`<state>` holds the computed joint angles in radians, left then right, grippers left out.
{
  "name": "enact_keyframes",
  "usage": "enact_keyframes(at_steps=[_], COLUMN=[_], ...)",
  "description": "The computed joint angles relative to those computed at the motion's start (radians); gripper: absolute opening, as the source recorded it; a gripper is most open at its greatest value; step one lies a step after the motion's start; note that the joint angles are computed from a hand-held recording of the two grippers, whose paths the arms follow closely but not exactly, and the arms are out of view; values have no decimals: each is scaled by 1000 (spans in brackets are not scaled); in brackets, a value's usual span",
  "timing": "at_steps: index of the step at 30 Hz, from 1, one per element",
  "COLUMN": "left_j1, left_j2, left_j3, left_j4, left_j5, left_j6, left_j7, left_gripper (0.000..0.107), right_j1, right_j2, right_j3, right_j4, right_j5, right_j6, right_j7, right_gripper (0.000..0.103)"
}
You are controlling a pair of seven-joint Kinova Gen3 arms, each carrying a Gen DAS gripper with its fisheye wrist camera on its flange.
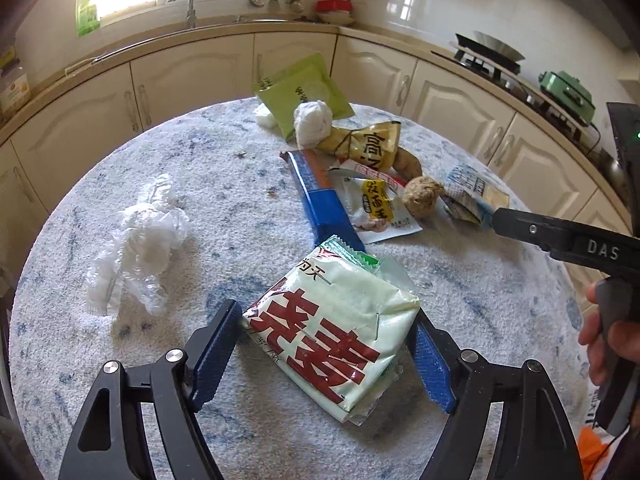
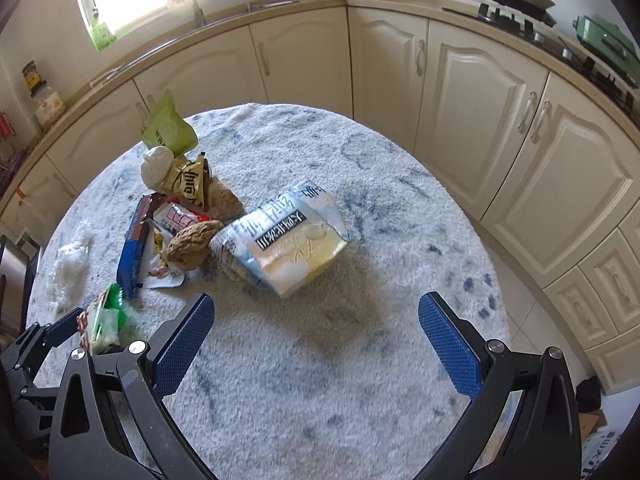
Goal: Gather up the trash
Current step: 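Grasp the milk carton with the right tool while the left tool grasps the white noodle packet, then lift both packets and carry them toward the blue bin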
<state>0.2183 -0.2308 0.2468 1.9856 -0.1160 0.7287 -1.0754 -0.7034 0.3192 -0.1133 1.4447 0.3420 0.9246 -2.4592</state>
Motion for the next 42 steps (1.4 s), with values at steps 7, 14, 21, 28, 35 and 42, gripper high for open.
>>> enact_keyframes(at_steps=[7, 14, 21, 28, 35, 42], left_j1=[-17, -29, -32, -32, -24, -17], left_j2=[-13, -25, -37, -71, -112, -160], left_j3=[-13, -24, -25, -6, 35, 77], left_j4=[-4, -11, -14, -20, -35, -57], left_j5=[-4, 5, 26, 34, 36, 43], left_j6=[-1, -3, 11, 25, 43, 71], left_j7=[6, -15, -33, -33, -25, -9], left_gripper=[76, 76, 76, 76, 76, 76], right_j1=[-10, -6, -8, -16, -15, -11], right_j2=[106, 160, 105, 2, -119, -217], right_j3=[9, 19, 31, 18, -28, -83], right_j4=[-112, -170, -81, 41, 133, 179], right_j5=[4, -27, -46, -33, -6, 71], right_j6=[51, 41, -42, -83, -87, -55], right_j7=[98, 198, 187, 110, 27, -65], right_gripper=[103, 87, 86, 86, 86, 86])
